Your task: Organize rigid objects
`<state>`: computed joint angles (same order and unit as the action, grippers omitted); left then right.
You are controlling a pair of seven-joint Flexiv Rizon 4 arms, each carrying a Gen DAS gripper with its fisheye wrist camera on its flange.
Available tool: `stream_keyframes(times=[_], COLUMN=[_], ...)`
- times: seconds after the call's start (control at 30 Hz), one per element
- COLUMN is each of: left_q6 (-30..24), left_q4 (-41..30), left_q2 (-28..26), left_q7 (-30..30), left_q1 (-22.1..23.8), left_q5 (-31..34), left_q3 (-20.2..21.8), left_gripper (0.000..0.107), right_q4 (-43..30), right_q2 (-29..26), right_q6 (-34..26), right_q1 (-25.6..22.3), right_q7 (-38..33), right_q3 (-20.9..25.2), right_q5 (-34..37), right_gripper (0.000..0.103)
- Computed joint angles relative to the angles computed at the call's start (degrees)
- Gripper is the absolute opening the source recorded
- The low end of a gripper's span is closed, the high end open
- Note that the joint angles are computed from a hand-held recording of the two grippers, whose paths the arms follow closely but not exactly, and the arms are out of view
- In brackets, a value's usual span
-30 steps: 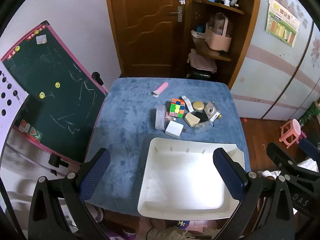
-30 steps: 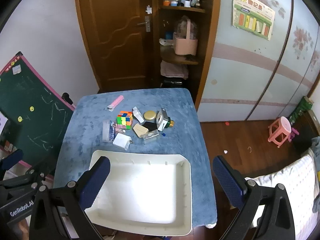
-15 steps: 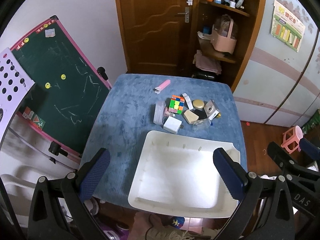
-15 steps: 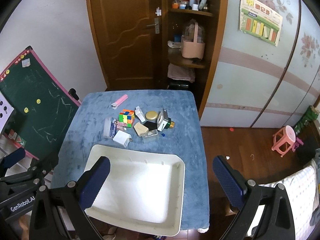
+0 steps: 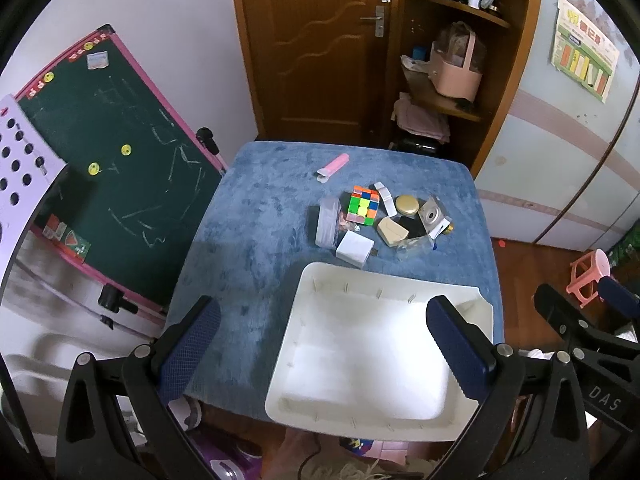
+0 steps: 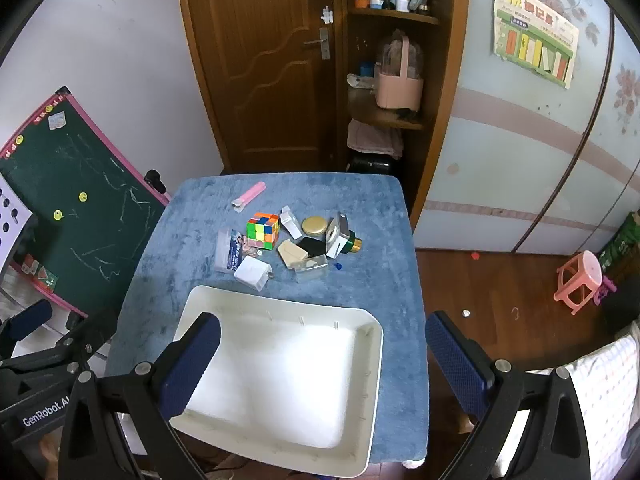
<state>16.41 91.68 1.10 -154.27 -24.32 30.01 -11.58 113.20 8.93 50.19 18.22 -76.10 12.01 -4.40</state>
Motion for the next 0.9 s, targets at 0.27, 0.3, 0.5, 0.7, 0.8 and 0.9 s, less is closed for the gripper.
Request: stream_keyframes(times=[0.27,0.3,0.5,0.7,0.8,0.9], left_q6=[6.61,7.26,11.6,13.36,14.37,15.58], left_q4=[1.97,2.2,4.15,4.57,4.19,3.52], left_q2=[0.45,0.47,-0.06,-2.37,-4.97,-8.29], left_q7=[6.94,7.56,12.48,16.05,18.57,21.91], left_q1=[3.22,3.66,6.9,10.68,12.11,13.08], left_q5=[-2.5,-2.66,-5.34,-5.85,-7.26,-10.47], left_q3=[2.56,2.79,4.95,7.2,8.25,9.09], left_gripper=[0.102,0.102,0.102,0.102,0.102,0.102], right_q4=[-1.97,-2.35,-4.87,-9.22,-13.15,-17.78], right_q2=[-2.94,-3.38,-6.94,-12.7,-16.85,-21.5], right_q6=[-0.32,-0.51,-0.48,-1.05,-3.31,-6.94], right_q1=[0.17,0.3,1.22,2.67,3.21,3.57], right_q7=[8.37,9.34,14.66,15.64,14.32,12.14], right_q3=[0.97,1.02,0.79,-0.01,-0.17,-0.01], right_q5=[-6.99,-7.73,-12.48,-11.28,-6.98,-2.43], right_gripper=[0.102,0.102,0.102,0.102,0.102,0.102])
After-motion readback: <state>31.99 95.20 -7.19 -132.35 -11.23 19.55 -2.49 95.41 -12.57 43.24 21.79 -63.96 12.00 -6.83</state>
